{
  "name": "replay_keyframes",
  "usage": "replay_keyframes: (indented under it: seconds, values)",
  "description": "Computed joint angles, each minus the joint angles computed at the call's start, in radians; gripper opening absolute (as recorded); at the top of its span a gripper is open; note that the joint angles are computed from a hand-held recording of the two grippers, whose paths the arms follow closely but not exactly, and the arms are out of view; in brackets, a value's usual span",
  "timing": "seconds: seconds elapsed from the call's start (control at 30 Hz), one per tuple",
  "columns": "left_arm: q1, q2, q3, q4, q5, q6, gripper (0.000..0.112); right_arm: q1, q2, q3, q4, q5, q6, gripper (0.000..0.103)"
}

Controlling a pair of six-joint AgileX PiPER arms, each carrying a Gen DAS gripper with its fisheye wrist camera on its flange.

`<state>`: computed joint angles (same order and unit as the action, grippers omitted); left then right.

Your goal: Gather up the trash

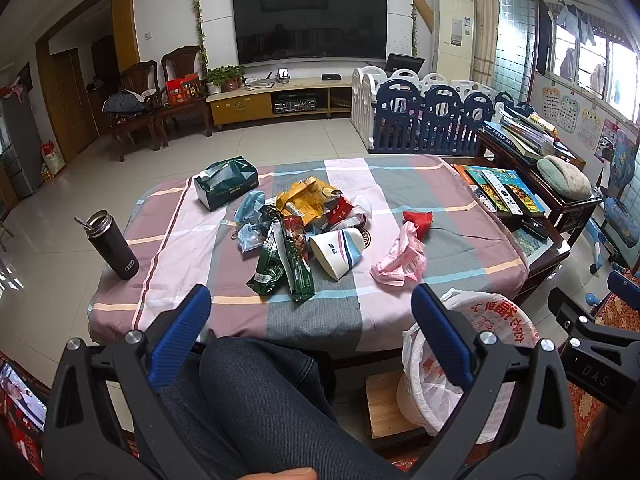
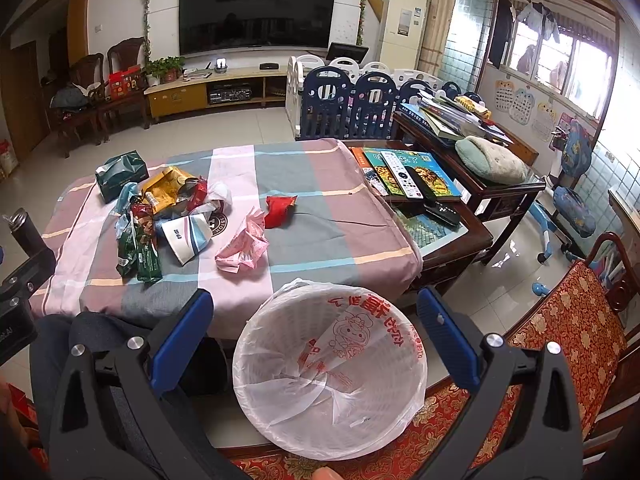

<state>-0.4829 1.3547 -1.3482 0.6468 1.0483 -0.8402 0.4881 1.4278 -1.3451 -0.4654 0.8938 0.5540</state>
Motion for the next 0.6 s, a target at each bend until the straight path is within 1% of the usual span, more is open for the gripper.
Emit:
replay_keyframes:
  seconds: [0.33,0.6]
  values:
    - [0.013,0.006,-0.009,-0.014,-0.003,0.013,0.1,0.0,0.002,0.0,0.0,0.001,0.0,0.1]
    - [-0.002,0.008,-0.018,-0.009,0.013,0.004,0.1,0.002,0.006,-0.001,-0.001,0.002,0.003,0.1]
